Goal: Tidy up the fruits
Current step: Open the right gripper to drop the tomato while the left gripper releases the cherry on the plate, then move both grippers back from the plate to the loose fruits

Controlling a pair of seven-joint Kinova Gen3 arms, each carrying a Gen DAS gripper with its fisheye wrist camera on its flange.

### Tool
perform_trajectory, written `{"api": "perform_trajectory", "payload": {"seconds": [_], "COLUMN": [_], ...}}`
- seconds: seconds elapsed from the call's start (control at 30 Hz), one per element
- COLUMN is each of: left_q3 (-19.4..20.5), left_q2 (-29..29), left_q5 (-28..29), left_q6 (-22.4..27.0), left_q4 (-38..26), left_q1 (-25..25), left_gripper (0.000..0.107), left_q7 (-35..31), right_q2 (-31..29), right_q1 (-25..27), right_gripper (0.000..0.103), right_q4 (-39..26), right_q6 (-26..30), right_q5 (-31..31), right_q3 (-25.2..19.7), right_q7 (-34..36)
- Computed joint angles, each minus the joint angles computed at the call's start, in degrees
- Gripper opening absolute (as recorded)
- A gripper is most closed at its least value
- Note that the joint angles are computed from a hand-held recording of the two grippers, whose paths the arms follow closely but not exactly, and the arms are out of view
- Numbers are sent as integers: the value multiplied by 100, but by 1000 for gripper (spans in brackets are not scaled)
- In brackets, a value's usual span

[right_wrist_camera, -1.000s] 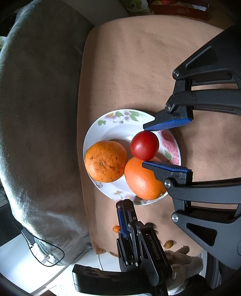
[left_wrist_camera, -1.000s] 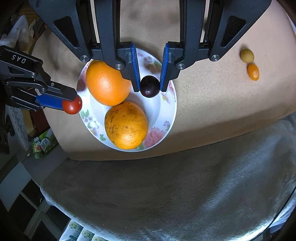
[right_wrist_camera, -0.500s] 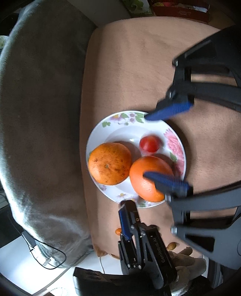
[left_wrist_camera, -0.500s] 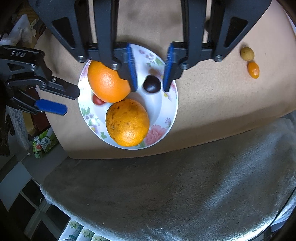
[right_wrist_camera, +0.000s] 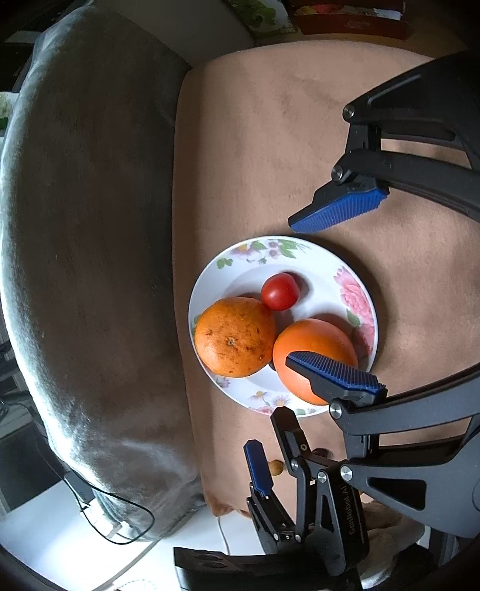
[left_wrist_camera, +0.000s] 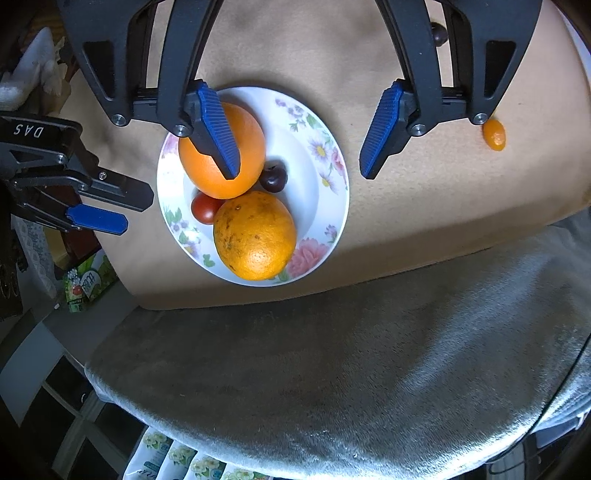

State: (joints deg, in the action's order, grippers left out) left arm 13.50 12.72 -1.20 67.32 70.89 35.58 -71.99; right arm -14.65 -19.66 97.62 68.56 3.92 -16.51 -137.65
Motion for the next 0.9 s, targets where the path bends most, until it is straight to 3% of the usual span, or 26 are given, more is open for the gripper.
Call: {"api": "perform_trajectory", "payload": {"seconds": [0.1,0.4,0.7,0.9], "left_q3": [-8,-10,-28,-24], "left_q2": [-25,-228,-634,-1024], "left_q5": [-43,-63,-148,-169], "left_q6": [-13,-109,-152,-138], "left_q4": [19,235,593,948], "left_q1": [15,-66,-325,-604], "left_gripper": [69,69,69,69], "left_q7": [24,54,194,303], "right_q2": [-34,-4,52,351], "right_q1": [17,-27,-64,-272], "right_gripper": [81,82,82,82], "right_q4": [14,-85,-285,-683], "right_q6": [-48,-137,-289,-88], "right_q5": [84,-9,311,545], "right_q3": [-63,-21,-260,-421], "right_q7": [-103,-63,-357,-423]}}
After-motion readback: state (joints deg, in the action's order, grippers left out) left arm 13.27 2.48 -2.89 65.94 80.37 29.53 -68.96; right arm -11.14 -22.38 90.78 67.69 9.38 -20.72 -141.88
